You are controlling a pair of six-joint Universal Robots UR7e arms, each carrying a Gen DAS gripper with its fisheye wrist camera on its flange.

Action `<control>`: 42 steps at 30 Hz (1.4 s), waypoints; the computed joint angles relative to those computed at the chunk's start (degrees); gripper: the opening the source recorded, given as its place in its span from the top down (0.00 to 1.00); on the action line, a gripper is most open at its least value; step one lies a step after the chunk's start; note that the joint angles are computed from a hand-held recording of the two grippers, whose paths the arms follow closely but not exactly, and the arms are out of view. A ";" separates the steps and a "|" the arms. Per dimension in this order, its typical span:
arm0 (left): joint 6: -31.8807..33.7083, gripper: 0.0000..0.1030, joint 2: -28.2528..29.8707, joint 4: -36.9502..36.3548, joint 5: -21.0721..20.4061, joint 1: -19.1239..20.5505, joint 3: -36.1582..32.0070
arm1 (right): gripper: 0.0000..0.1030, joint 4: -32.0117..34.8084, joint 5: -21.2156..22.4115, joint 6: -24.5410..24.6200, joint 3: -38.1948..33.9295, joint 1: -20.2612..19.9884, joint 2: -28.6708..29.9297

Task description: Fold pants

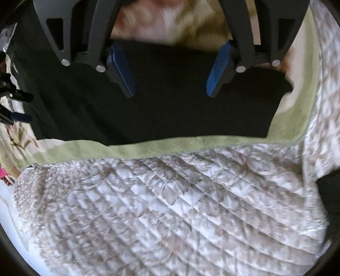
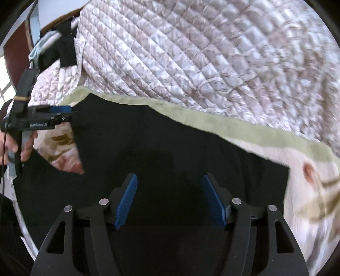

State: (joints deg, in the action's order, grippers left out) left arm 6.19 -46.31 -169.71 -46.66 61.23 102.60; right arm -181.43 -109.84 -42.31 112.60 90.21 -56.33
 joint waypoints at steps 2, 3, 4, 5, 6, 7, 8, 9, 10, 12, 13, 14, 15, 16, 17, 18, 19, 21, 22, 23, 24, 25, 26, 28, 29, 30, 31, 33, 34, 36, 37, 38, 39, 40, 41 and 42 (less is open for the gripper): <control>1.17 0.29 2.34 2.18 -0.67 1.58 -4.28 | 0.38 3.15 -0.22 -0.93 -4.70 -0.61 2.56; 2.74 0.29 3.53 2.99 -0.96 2.31 -6.27 | 0.38 5.35 -0.15 -1.28 -7.29 -0.99 3.90; 4.02 0.29 4.62 3.47 -0.51 2.82 -7.93 | 0.38 6.96 -0.28 -1.55 -9.52 -1.29 5.12; 5.46 0.29 5.90 4.16 -0.13 3.42 -9.90 | 0.38 8.24 -0.48 -1.87 -11.31 -1.51 6.12; 6.87 0.29 6.92 4.88 -0.12 4.01 -11.58 | 0.38 9.91 -0.48 -2.25 -13.07 -1.74 7.00; 7.84 0.29 7.79 5.27 0.19 4.44 -12.96 | 0.38 11.89 -0.53 -2.80 -15.11 -2.03 8.02; 8.69 0.29 8.58 5.59 0.14 4.90 -14.25 | 0.38 12.44 -1.28 -3.68 -17.21 -2.15 9.33; 9.12 0.29 9.01 6.77 -0.94 5.39 -15.43 | 0.37 13.08 -1.78 -3.58 -18.77 -2.22 10.18; 9.60 0.29 9.30 8.07 -2.05 5.85 -16.32 | 0.38 15.33 -1.58 -3.61 -20.72 -2.49 10.91; 11.57 0.27 9.91 8.49 -2.82 6.31 -16.96 | 0.38 19.60 -1.72 -3.07 -23.81 -2.94 12.00; 13.01 0.24 10.08 7.72 -3.44 6.52 -16.74 | 0.38 19.97 -2.33 -3.69 -24.39 -2.98 12.40; 14.32 0.22 10.36 6.58 -3.36 6.60 -16.51 | 0.38 21.02 -2.48 -4.60 -24.65 -3.04 12.49; 14.76 0.21 10.79 6.47 -2.68 6.60 -16.64 | 0.38 20.98 -2.91 -5.96 -24.44 -2.95 12.56; 14.59 0.21 11.07 6.22 -2.39 6.56 -16.80 | 0.38 19.24 -3.58 -7.80 -23.73 -2.79 12.67; 14.61 0.22 11.37 5.74 -2.08 6.43 -16.86 | 0.41 18.34 -3.92 -8.23 -23.33 -2.66 12.70; 15.01 0.24 11.67 5.30 -1.58 6.25 -16.93 | 0.52 18.29 -3.95 -7.95 -22.93 -2.59 12.52; 15.92 0.33 11.69 4.54 -1.66 6.02 -16.40 | 0.65 17.52 -4.26 -8.33 -22.51 -2.43 12.48; 17.56 0.58 11.92 3.95 -2.10 5.48 -15.97 | 0.92 15.75 -4.97 -9.96 -21.49 -1.98 12.35; 18.56 0.84 12.20 2.94 -1.11 4.94 -15.45 | 0.92 14.74 -5.64 -10.46 -20.88 -1.67 12.28; 19.96 0.92 12.87 1.68 0.79 4.27 -15.15 | 0.92 13.09 -6.76 -11.37 -20.39 -1.17 12.46; 21.35 0.95 13.41 0.49 2.55 3.61 -14.77 | 0.92 11.61 -7.65 -12.15 -19.71 -0.73 12.45; 22.31 0.96 13.78 -0.86 4.20 2.99 -14.35 | 0.93 10.49 -8.15 -12.61 -19.25 -0.42 12.42; 22.13 0.96 13.68 -1.55 4.78 2.58 -13.95 | 0.93 9.12 -8.59 -13.02 -18.53 0.00 12.13; 21.05 0.96 12.32 -3.46 4.67 1.68 -11.95 | 0.93 7.70 -8.02 -12.91 -17.12 0.62 10.89; 20.90 0.96 11.10 -4.74 4.26 1.23 -10.52 | 0.93 6.78 -7.33 -12.72 -15.89 0.97 9.72; 20.43 0.96 9.75 -6.34 3.92 0.64 -8.74 | 0.93 6.20 -6.74 -12.45 -14.68 1.40 8.44; 19.26 0.96 7.98 -7.18 2.93 0.09 -6.72 | 0.93 5.15 -5.96 -12.37 -12.87 1.85 6.79; 17.71 0.96 4.21 -10.33 1.89 -1.48 -1.75 | 0.93 3.28 -4.11 -11.63 -8.64 2.68 3.04; 16.54 0.96 1.86 -12.27 1.14 -2.45 1.47 | 0.93 2.14 -3.27 -11.36 -6.05 3.19 0.94; 14.65 0.96 -1.91 -15.21 0.79 -4.29 6.96 | 0.93 -1.13 -2.07 -10.90 -0.60 4.45 -2.75; 13.62 0.96 -4.19 -17.37 0.53 -5.51 10.71 | 0.93 -2.51 -1.13 -10.15 3.12 4.96 -5.53; 12.06 0.96 -6.43 -18.38 0.40 -6.50 13.93 | 0.93 -4.31 -0.97 -9.49 5.16 5.65 -6.17; 10.30 0.96 -8.13 -19.74 0.32 -7.58 17.06 | 0.93 -6.14 -0.52 -8.46 8.91 5.96 -8.43; 8.22 0.96 -10.19 -21.34 0.14 -8.84 20.98 | 0.93 -7.40 -0.09 -7.07 12.19 5.95 -10.28; 6.23 0.96 -11.86 -21.73 -0.28 -9.54 23.75 | 0.93 -8.16 0.06 -5.87 14.35 5.90 -11.34; 3.92 0.96 -13.41 -22.40 -0.48 -10.52 27.07 | 0.93 -9.47 0.11 -4.16 17.86 5.55 -12.96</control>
